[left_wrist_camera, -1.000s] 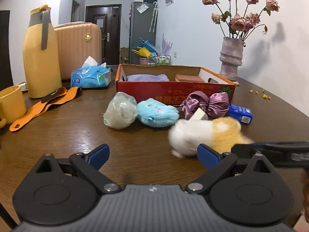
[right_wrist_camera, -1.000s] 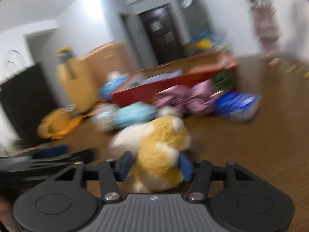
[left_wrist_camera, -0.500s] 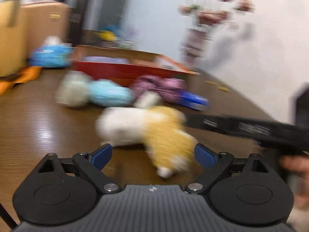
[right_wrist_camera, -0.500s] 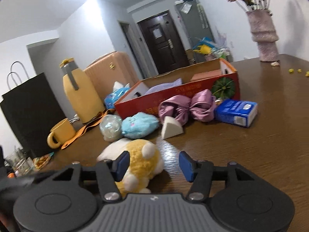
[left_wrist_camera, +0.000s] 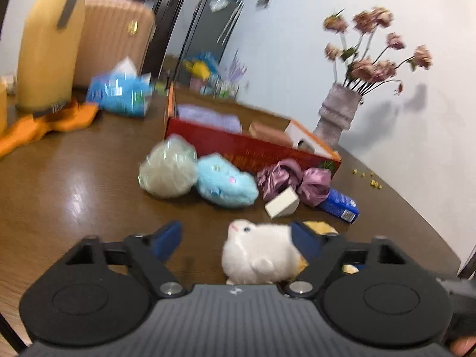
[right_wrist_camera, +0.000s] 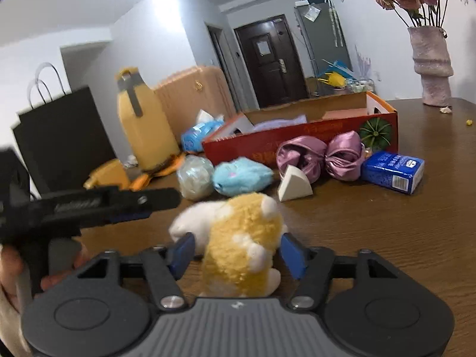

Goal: Organize soft objects
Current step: 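Close the right gripper on the white-and-yellow plush lamb while the left gripper grasps it too, then carry the plush lamb into the box and open both grippers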

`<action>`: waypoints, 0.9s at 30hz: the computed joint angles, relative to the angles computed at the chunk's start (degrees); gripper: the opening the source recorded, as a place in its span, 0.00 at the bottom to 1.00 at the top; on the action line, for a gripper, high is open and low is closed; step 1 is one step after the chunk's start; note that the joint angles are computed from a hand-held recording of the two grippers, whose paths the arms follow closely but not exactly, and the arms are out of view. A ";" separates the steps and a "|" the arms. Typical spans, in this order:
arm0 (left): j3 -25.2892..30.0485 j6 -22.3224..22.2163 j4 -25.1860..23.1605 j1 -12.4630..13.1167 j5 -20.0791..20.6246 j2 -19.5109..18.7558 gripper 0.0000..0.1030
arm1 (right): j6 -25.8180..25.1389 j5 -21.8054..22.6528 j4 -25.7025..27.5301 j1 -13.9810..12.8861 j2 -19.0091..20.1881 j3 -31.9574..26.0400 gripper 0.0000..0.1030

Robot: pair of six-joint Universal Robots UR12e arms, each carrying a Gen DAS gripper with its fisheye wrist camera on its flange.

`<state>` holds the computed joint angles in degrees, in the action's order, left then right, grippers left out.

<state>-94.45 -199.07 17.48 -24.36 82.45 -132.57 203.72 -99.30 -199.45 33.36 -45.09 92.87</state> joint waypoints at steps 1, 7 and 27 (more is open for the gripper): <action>0.57 -0.63 -1.92 0.29 -1.81 -0.20 0.61 | 0.17 -0.32 0.90 0.01 -0.08 -0.06 0.45; 0.35 -3.22 -1.82 1.35 -9.04 -0.93 0.47 | 3.92 0.95 -0.79 -0.89 -0.74 1.99 0.42; 34.04 1.58 -20.64 0.33 -11.78 -12.43 0.39 | -2.93 8.30 2.99 -10.97 -1.25 -8.11 0.37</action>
<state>-60.41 -197.50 -3.16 -24.03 70.67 -145.00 200.80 -91.00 -196.46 22.39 -46.34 84.76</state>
